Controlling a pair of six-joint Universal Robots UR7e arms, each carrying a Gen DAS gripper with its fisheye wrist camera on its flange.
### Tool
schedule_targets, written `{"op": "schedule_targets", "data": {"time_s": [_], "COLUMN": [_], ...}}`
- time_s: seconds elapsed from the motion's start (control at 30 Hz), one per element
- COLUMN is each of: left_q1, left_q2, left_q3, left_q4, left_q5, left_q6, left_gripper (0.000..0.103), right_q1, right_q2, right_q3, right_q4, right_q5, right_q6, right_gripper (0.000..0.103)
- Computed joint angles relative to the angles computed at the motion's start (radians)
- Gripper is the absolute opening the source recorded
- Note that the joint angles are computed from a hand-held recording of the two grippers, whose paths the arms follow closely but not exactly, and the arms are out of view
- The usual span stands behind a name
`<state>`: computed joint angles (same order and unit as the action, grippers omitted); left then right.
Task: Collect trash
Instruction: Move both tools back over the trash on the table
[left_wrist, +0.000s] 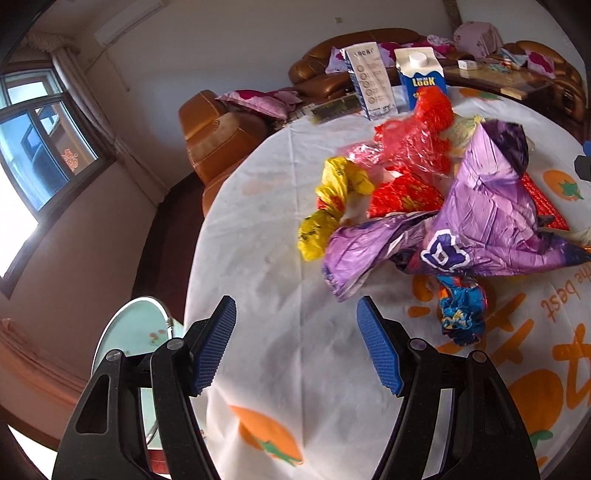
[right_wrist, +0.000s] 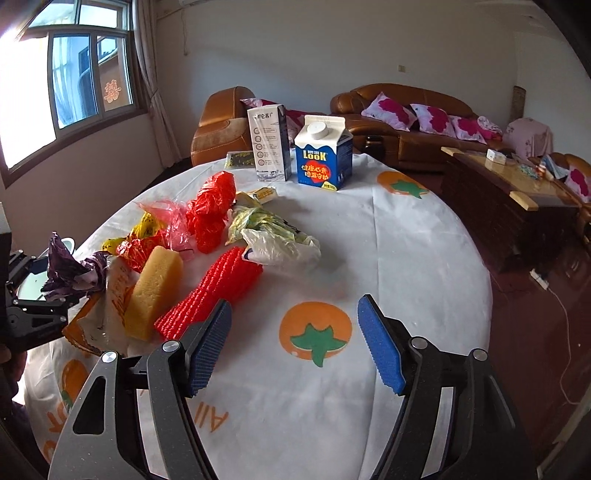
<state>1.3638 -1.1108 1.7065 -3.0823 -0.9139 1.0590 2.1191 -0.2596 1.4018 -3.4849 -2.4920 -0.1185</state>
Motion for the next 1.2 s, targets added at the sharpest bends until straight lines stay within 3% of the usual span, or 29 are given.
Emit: {"op": "schedule_targets", "data": {"time_s": [0.17, 0.23, 0.3, 0.33, 0.4, 0.5, 0.6, 0.8, 0.87, 0.9, 0.93, 1.2], "left_q1": [0.010, 0.016, 0.021, 0.022, 0.021, 0.017, 0.014, 0.029, 0.032, 0.031, 0.029, 0.021], "left_q2": [0.035, 0.035, 0.031, 0.026, 0.008, -0.017, -0.032, -0.015, -0.019, -0.021, -0.027, -0.022], "left_q3": [-0.055, -0.078, -0.096, -0.099, -0.098, -0.085, -0.091, -0.128, -0.125, -0.121, -0.110, -0.120], "left_q4": [0.027, 0.097, 0.157, 0.174, 0.214, 0.208, 0.194, 0.115, 0.137, 0.135, 0.119, 0.112], "left_q5": [-0.024, -0.041, -0.056, -0.063, -0.079, -0.085, -0.043, 0.050, 0.042, 0.037, 0.021, 0.008], "left_q6": [-0.028, -0.069, -0.109, -0.116, -0.120, -0.099, -0.089, -0.060, -0.085, -0.095, -0.096, -0.123], "left_gripper": [0.063, 0.044, 0.034, 0.022, 0.005, 0.003, 0.001, 0.005, 0.024, 0.056, 0.062, 0.062], "right_q1": [-0.010, -0.012, -0.010, -0.008, -0.005, -0.003, -0.002, -0.002, -0.003, -0.003, -0.003, -0.004], "right_q2": [-0.004, -0.003, 0.000, 0.002, 0.002, 0.004, 0.006, 0.011, 0.013, 0.014, 0.015, 0.009], "right_q3": [0.017, 0.019, 0.018, 0.017, 0.015, 0.013, 0.011, 0.008, 0.007, 0.006, 0.006, 0.017], "right_q4": [0.003, 0.009, 0.009, 0.007, 0.004, 0.003, 0.011, 0.017, 0.023, 0.026, 0.027, 0.012], "right_q5": [0.013, 0.018, 0.020, 0.020, 0.022, 0.024, 0.025, 0.031, 0.034, 0.033, 0.033, 0.038], "right_q6": [0.028, 0.034, 0.028, 0.025, 0.022, 0.024, 0.026, 0.028, 0.031, 0.033, 0.033, 0.036], "right_gripper": [0.071, 0.071, 0.071, 0.071, 0.071, 0.071, 0.071, 0.072, 0.072, 0.072, 0.072, 0.073]}}
